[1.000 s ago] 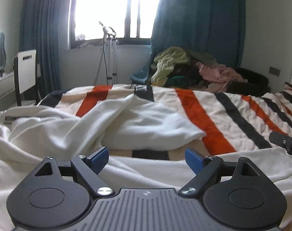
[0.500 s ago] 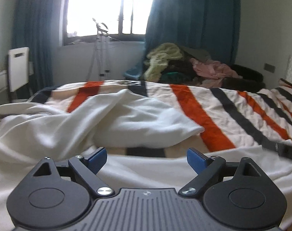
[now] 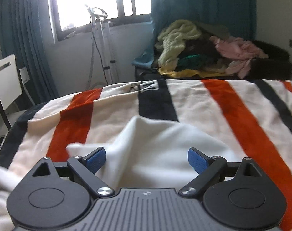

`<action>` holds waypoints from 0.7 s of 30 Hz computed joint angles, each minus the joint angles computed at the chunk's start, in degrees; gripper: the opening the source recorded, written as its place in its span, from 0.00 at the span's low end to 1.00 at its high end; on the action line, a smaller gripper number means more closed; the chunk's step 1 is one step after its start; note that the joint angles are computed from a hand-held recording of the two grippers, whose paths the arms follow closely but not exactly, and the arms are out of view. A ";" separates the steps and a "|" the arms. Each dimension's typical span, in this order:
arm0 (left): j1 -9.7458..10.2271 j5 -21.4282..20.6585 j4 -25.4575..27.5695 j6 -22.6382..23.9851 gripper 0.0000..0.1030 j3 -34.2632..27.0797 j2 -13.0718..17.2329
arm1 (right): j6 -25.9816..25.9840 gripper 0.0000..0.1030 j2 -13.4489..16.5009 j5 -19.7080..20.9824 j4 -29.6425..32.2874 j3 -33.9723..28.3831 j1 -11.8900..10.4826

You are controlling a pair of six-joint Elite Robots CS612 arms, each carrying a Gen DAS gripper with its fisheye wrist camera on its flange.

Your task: Fold clothes

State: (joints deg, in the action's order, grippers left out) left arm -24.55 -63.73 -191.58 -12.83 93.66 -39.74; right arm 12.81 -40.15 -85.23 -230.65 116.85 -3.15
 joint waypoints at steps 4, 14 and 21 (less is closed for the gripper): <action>1.76 -0.37 9.81 -2.40 0.90 -7.78 3.44 | 0.90 0.76 1.97 0.12 0.14 -3.03 -0.10; 4.18 -14.32 2.46 -3.43 0.03 -4.37 1.46 | 3.58 0.76 3.39 0.47 2.80 -5.46 -0.44; -1.76 -12.06 -19.29 3.40 0.02 14.45 -6.92 | 0.02 0.76 2.84 0.72 -1.88 -3.81 -0.45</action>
